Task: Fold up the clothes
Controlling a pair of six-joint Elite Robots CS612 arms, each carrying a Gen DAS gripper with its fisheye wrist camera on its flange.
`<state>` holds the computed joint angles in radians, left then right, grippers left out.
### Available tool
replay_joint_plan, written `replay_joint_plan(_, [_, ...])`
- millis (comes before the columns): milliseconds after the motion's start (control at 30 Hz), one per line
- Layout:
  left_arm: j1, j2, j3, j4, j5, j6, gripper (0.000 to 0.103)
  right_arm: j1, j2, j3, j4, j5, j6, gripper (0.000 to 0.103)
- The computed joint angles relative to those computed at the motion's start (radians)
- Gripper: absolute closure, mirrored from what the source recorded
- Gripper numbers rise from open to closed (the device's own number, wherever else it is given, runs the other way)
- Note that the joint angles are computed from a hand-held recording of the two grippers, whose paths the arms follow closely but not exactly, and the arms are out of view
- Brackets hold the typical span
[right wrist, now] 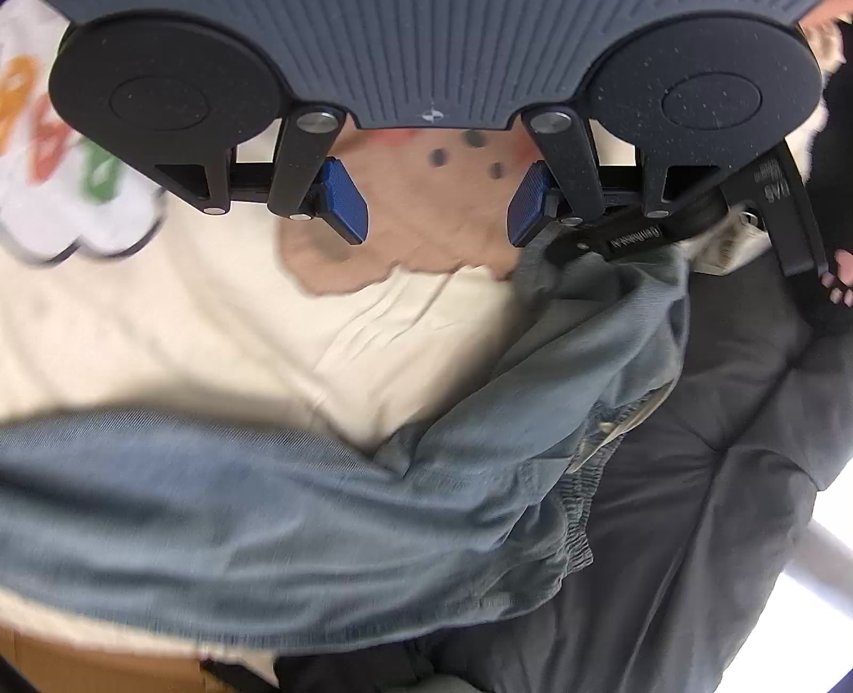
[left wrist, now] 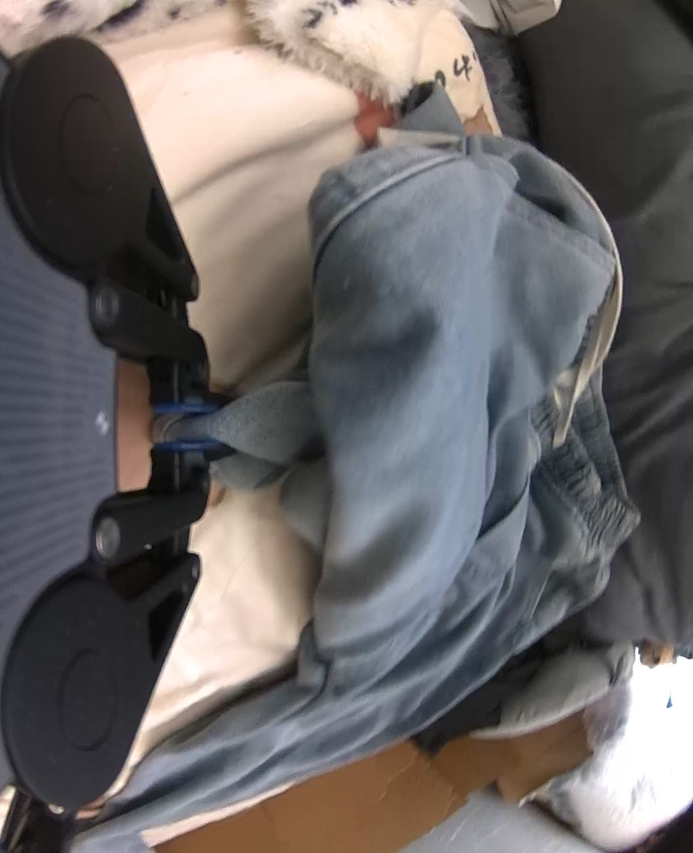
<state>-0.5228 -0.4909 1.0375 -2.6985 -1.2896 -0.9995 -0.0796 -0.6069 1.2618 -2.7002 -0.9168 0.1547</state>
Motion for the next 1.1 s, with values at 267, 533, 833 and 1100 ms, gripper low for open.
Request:
replay_joint_plan(267, [0.005,-0.040,0.043,-0.053,-0.076,0.000,0.095,-0.002,0.072,-0.100,0.107,0.181,0.059,0.038])
replay_joint_plan(533, [0.005,-0.069,0.068,-0.079,-0.115,0.038,0.095,-0.006,0.149,-0.149,0.089,0.325,0.307,0.038])
replay_joint_plan(833, [0.005,-0.103,0.086,-0.033,-0.102,0.104,0.095,0.008,0.194,-0.191,0.074,0.415,0.443,0.037])
replay_joint_plan(1100, [0.015,-0.115,0.082,0.104,-0.032,0.065,0.095,0.033,0.189,-0.227,0.203,0.392,0.348,0.038])
